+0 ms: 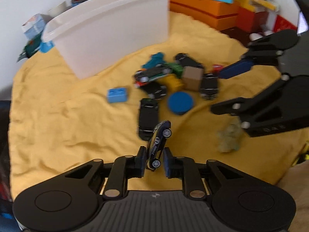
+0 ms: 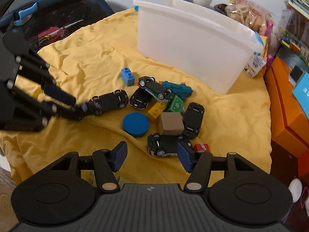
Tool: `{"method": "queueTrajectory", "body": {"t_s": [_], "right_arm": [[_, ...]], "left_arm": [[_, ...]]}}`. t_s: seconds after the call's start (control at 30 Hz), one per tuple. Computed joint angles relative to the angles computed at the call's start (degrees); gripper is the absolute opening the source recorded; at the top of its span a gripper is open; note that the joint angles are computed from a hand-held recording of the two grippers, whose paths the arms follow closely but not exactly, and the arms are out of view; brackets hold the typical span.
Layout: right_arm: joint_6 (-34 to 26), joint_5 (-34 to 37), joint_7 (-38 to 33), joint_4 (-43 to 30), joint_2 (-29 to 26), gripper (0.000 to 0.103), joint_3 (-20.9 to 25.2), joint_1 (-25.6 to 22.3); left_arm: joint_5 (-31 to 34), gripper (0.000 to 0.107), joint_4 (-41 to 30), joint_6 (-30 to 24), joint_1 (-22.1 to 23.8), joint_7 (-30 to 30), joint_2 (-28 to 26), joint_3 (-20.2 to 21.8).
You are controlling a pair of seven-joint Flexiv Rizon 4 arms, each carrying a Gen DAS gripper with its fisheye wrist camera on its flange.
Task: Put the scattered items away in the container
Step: 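Grasp a dark toy car with the left tool while the right tool grasps the green-white race car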
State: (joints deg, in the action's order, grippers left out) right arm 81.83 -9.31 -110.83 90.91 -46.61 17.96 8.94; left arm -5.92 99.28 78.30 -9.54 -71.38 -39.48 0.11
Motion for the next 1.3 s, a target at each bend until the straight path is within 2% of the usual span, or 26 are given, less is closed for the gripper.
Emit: {"method": "queueTrajectory", "body": {"t_s": [0.1, 0.17, 0.27, 0.3, 0.37, 0.47, 0.6, 0.67, 0.73, 0.87, 0.97, 1.03, 1.1, 1.2, 1.3], "right_arm": [[-1.73, 1.02, -0.11, -0.56, 0.07, 0.06, 1.12, -1.24], [-1.88, 1.22, -0.56, -0.54, 0.14, 0.06, 1.02, -1.33], [-2.67, 1.98, -3.37, -1.65, -0.71, 0.059, 3.51, -2.75], [-2.04, 1.47, -3.9, -1.58, -0.87, 0.056, 2.45, -1.77], [0.22, -0.7, -3.44, -1.01, -1.19, 0.048, -2.34, 1.98], [3.5, -3.01, -2.27, -1.3, -2.53, 0.041, -6.17, 4.61], [3.83, -3.34, 1.02, -2.22, -2.71, 0.03, -5.89, 3.87], [2.38, -2.76, 1.27, -2.21, -1.83, 0.024, -2.63, 1.3], [-1.44, 0.21, 0.49, -3.59, -1.61, 0.024, 4.45, -3.78], [-8.16, 9.54, -1.15, -6.96, -1.96, 0.024, 14.9, -10.93], [-13.9, 15.35, -0.2, -10.7, -3.59, 0.024, 18.17, -13.14], [-17.53, 18.19, 2.39, -13.05, -4.62, 0.024, 17.4, -13.04], [-17.57, 19.87, 3.81, -13.13, -4.24, 0.024, 15.18, -12.12], [-12.1, 18.39, 4.45, -9.31, -1.11, 0.029, 7.41, -7.21], [-8.32, 13.92, 4.59, -5.69, 1.16, 0.033, 0.07, -2.05]], "left_arm": [[-3.77, 0.022, 2.04, 0.67, 4.42, 2.86, 0.2, -6.62], [-6.08, 0.022, 3.39, 1.16, 6.17, 4.2, 0.27, -9.54], [-9.6, 0.022, 5.55, 2.46, 8.94, 6.1, 0.66, -13.6], [-10.64, 0.023, 6.17, 3.18, 9.66, 6.44, 0.79, -14.49], [-12.03, 0.023, 6.71, 4.13, 9.75, 5.9, 1.02, -14.38], [-12.77, 0.024, 6.75, 4.54, 8.87, 4.55, 1.17, -12.8], [-12.61, 0.025, 6.68, 4.53, 8.27, 3.89, 1.23, -11.71], [-12.42, 0.026, 6.54, 4.68, 8.17, 3.85, 1.17, -11.49], [-12.24, 0.027, 6.34, 4.72, 8.05, 3.65, 1.05, -11.05], [-12.28, 0.027, 6.05, 4.44, 8.65, 3.74, 0.83, -11.18], [-12.35, 0.028, 5.65, 4.15, 9.11, 4.27, 0.48, -11.68], [-11.94, 0.028, 4.92, 3.68, 8.44, 4.33, 0.1, -10.93], [-11.43, 0.028, 4.55, 3.57, 7.92, 4.48, 0.0, -10.32], [-11.18, 0.029, 4.21, 3.45, 7.99, 4.98, -0.13, -10.34], [-10.93, 0.03, 3.82, 3.1, 7.96, 5.51, -0.24, -10.16]]}}
